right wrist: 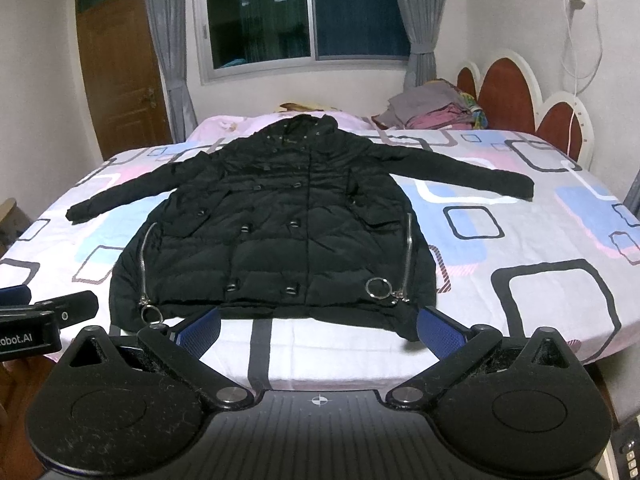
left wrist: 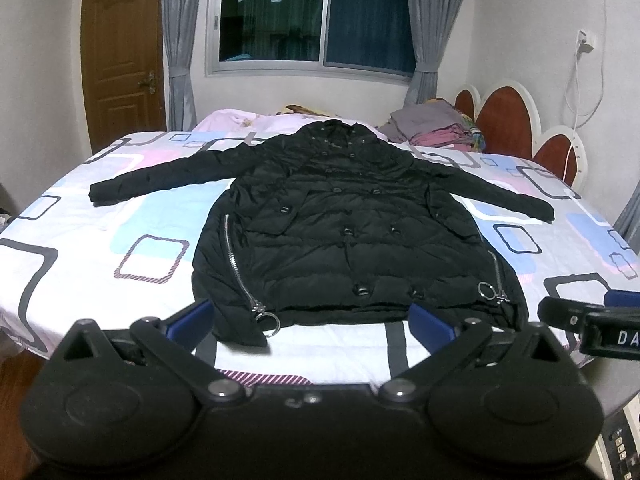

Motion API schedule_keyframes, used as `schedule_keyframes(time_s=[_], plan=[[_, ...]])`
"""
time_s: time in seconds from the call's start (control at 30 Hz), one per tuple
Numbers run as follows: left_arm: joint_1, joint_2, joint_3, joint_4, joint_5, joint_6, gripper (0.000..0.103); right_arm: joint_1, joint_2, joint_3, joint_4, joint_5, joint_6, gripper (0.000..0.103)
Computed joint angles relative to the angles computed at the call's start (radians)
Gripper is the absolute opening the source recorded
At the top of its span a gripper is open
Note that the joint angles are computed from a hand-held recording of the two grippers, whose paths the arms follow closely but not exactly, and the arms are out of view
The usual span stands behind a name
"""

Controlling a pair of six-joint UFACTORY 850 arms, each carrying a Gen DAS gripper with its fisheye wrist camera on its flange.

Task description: Fold large clothes

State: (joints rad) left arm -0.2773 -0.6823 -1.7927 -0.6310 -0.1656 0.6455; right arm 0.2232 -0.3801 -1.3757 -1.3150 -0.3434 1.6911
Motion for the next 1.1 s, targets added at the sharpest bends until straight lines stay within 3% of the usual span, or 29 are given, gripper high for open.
schedule_keyframes(time_s=[0.4,0.77,0.97,1.1], plan=[[0.004,0.004,0.005,-0.014,-0.007,0.015,0.103,-0.002,-0.002,-0.004,0.017,0.001,-0.019,0.103],[0.001,-0.02,-0.036,0.124,-0.025,-0.112,0.103,-0.012,-0.007,-0.011,0.01,0.016,-0.015,0.103],[0.003,-0.107,-0.187,0.029,-0.011,-0.034,0.103,-0.057,-0.063,-0.092,-0.009,0.037,-0.006,0.103],[0.006,-0.253,-0.439,0.149,-0.123,-0.181,0.103,-0.095,-0.133,-0.196,0.037,0.042,-0.06,0.103]])
